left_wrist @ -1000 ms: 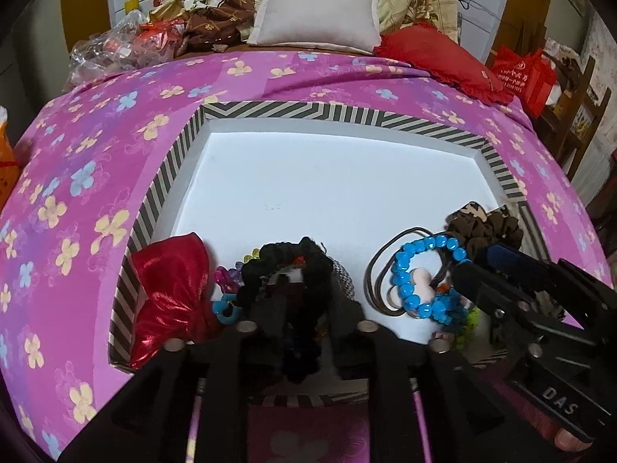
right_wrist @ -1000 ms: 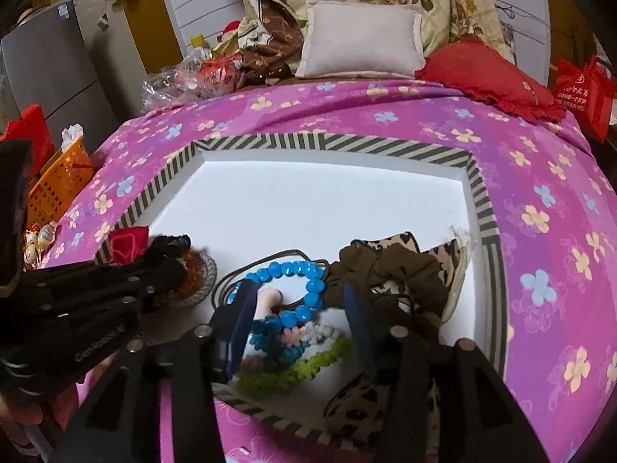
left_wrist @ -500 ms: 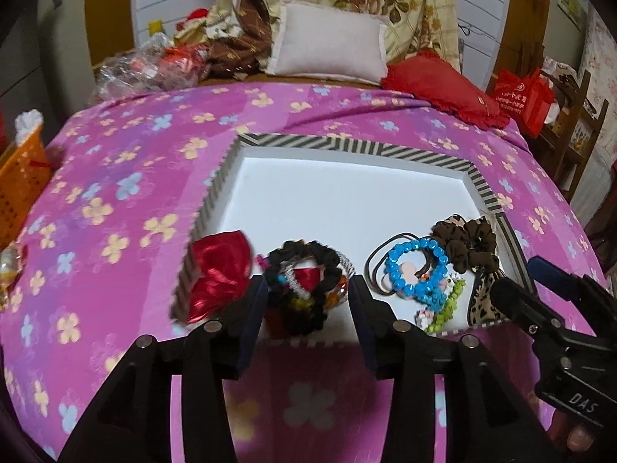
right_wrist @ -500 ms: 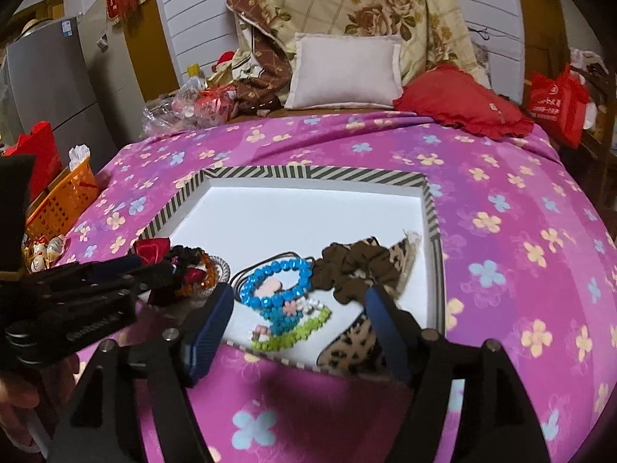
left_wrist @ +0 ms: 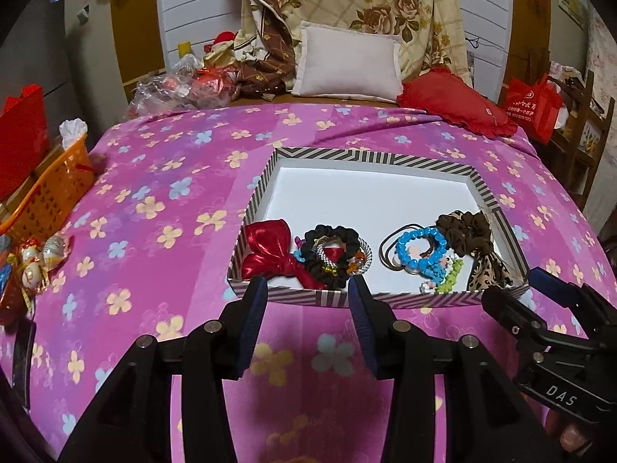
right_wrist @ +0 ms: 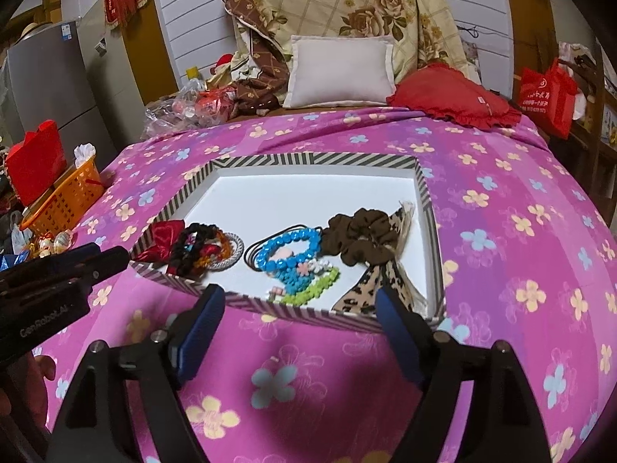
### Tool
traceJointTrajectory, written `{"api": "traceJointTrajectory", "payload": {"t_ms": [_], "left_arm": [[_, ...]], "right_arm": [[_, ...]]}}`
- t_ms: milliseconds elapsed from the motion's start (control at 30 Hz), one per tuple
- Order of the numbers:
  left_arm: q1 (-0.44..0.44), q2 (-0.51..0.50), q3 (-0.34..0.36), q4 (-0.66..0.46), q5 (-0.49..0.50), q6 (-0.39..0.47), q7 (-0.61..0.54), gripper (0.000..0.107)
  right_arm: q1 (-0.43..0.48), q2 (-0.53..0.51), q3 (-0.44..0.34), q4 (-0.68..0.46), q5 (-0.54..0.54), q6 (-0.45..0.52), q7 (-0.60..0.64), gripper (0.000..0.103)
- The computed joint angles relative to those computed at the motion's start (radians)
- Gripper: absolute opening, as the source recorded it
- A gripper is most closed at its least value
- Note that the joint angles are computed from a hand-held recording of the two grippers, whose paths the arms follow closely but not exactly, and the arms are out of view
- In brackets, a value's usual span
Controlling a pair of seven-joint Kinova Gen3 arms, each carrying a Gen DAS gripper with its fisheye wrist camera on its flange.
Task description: Organize jewelry
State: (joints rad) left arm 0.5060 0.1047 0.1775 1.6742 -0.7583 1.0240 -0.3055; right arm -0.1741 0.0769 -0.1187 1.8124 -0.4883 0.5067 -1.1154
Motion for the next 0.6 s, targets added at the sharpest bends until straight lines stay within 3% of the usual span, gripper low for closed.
{"api": "traceJointTrajectory", "payload": {"t_ms": [600], "left_arm": [[0.036, -0.002, 0.023, -0.012, -0.052, 0.078, 0.056, 0.035]], "right_arm": [[-0.012, -0.025, 0.011, 0.014, 0.009, 0.003, -0.003, 0.087]]}}
